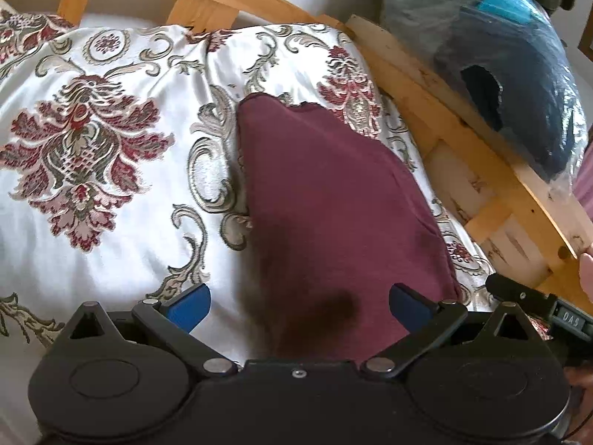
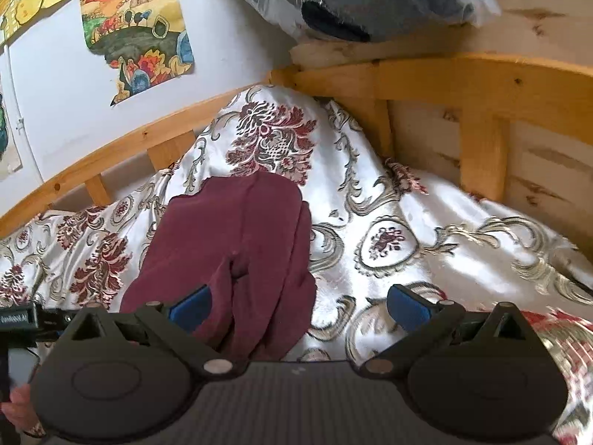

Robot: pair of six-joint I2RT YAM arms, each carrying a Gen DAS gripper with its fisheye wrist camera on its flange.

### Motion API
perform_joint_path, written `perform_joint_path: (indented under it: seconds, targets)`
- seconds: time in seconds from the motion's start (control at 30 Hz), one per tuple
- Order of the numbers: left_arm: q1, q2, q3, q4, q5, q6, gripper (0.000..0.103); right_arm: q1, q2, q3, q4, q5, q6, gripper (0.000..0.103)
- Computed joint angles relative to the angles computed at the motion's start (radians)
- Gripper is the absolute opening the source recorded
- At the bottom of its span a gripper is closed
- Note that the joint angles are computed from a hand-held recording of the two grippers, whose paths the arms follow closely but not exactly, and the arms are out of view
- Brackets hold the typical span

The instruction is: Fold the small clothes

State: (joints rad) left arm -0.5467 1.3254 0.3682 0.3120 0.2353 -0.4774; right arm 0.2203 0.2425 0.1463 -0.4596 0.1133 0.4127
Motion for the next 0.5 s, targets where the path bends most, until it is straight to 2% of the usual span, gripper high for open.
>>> perform_joint_path:
  seconds: [0.07, 0.13, 0.23, 0.33, 0.5]
  targets:
    - [0.013, 0.02, 0.001, 0.015, 0.019, -0.011, 0.102, -0.096, 0.131, 0.004, 0.117, -0.105, -0.038, 0.103]
    - [0.04, 0.052, -0.001, 0.047, 0.081, -0.028, 0.102, -0.186, 0.306, 0.017, 0.263, -0.22, -0.08, 0.103]
    - [0.061, 0.095, -0.006, 0.099, 0.135, -0.062, 0.102, -0.259, 0.534, 0.042, 0.458, -0.325, -0.115, 0.103]
    - [0.066, 0.13, -0.009, 0.146, 0.166, -0.065, 0.102, -0.325, 0.752, 0.093, 0.604, -0.454, -0.149, 0.103]
    - [0.067, 0.193, 0.003, 0.184, 0.183, -0.064, 0.102, -0.377, 1.059, 0.191, 0.801, -0.56, -0.127, 0.103]
